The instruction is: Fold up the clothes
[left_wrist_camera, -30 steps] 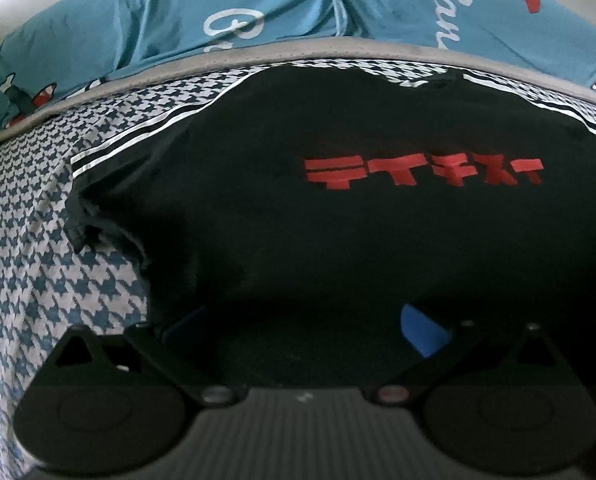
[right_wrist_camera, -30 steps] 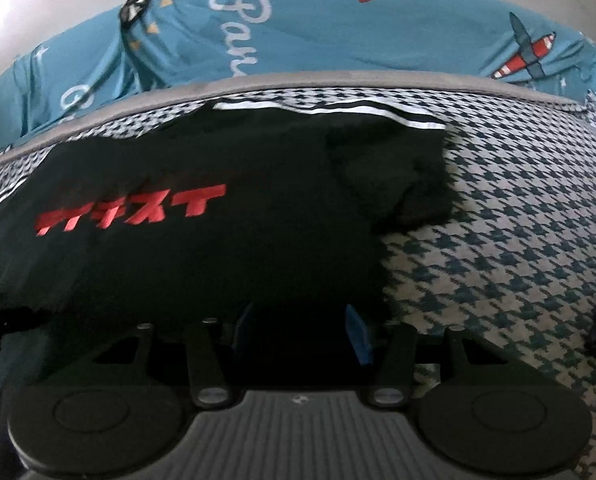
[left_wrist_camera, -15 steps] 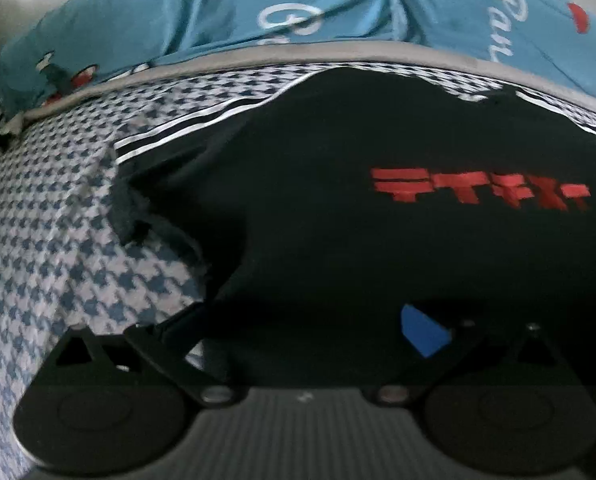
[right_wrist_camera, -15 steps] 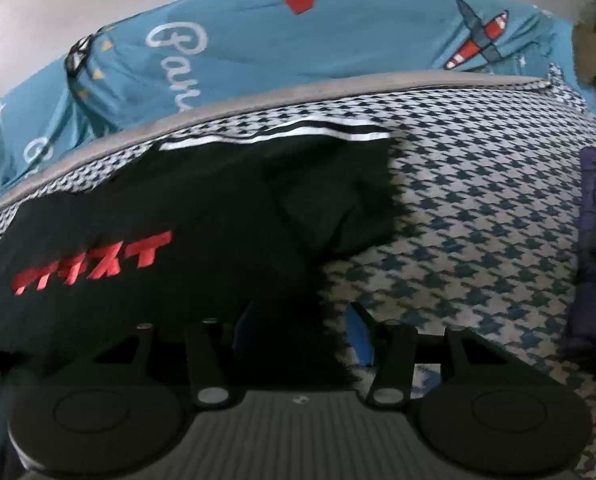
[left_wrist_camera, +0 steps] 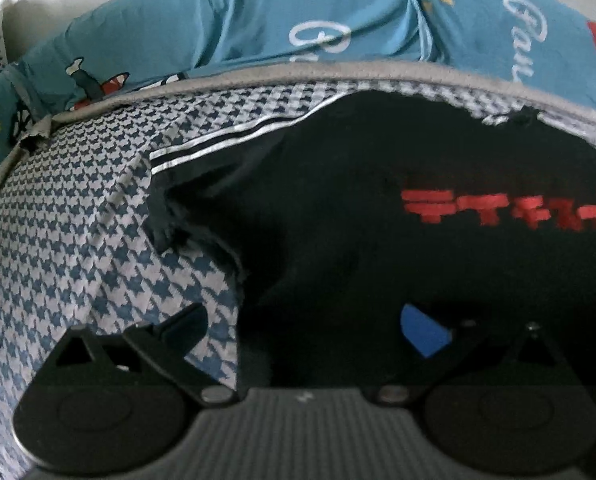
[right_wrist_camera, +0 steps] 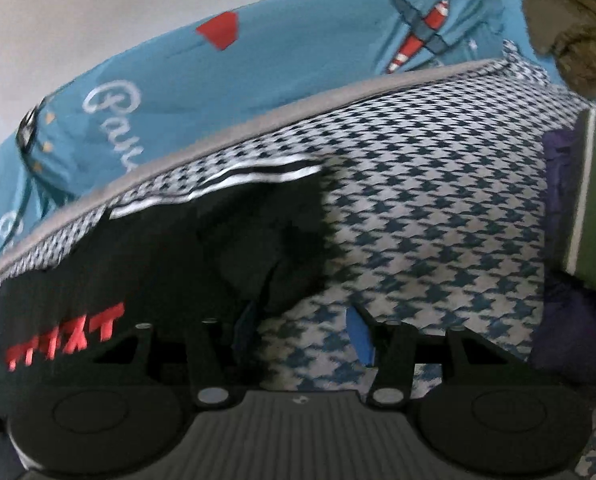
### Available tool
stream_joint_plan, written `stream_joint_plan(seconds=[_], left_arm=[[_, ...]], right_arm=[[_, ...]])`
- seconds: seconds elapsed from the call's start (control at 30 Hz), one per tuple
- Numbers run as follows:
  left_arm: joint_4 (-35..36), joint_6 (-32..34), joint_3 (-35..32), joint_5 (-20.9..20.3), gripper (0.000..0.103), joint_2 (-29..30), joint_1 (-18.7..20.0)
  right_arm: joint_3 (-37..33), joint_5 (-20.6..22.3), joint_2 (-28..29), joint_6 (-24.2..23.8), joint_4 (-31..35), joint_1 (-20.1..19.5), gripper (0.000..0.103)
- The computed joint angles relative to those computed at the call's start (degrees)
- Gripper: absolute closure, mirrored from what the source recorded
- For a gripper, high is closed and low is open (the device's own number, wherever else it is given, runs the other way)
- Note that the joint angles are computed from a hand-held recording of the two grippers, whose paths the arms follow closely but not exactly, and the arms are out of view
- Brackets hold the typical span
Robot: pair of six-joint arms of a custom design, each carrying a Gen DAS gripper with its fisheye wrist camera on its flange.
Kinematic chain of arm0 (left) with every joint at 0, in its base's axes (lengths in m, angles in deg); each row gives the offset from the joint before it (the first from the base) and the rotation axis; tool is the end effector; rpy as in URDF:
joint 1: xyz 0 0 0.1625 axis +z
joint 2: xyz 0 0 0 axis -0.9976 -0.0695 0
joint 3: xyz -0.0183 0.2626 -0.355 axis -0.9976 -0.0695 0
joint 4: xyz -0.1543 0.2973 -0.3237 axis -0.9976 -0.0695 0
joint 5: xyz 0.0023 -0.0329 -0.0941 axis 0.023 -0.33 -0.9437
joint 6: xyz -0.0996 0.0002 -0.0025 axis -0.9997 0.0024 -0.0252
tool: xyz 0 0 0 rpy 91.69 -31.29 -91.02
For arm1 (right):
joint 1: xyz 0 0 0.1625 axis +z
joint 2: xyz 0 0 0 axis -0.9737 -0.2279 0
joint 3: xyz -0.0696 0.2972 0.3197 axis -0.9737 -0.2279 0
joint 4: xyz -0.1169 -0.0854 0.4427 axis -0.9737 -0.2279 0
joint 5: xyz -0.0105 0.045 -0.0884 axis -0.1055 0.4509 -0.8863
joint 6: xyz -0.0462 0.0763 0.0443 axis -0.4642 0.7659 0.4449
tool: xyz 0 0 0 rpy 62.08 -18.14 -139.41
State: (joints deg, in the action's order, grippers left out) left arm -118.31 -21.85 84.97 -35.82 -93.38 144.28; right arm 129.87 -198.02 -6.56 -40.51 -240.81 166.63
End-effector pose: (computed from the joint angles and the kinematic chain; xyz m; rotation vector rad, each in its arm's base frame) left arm -0.2357 -0.7960 0.1511 0.2304 2.1719 -0.7440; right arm 0.0747 -0.7927 0.3537 -0.1284 -2.2690 1.0910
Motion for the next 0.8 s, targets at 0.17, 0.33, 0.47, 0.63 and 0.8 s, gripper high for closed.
stream_joint_plan(seconds=[0.17,0.33,0.47,0.63,0.8], left_arm=[[-1.85,1.39,0.34,-1.59,0.000,-0.08,-0.49],[-1.95,2.17,0.27,-2.79,0.000,0.17,-0.69],[-1.87,2.38,-0.61,-2.91,0.000,1.04,-0.65],[-0.30,2.39,-2.24,-5.52,0.000,1.85,-0.36],[4.26,-0.76,-3.76,-5.57,0.000,2.53,0.00]], right_arm=[[-1.43,1.72,0.45,2.40,-1.30,-0.93,0.053],[-3.74,3.16,1.82,4.60,-1.16,-1.60,0.053],[-6.35,3.61,3.85,4.09,-2.19,-1.82,0.053],[-11.10,1.98,7.98,-1.39,-4.44,-1.34,0.053],[-14.22,1.61,10.69,-4.67,-4.04,-1.36,0.053]])
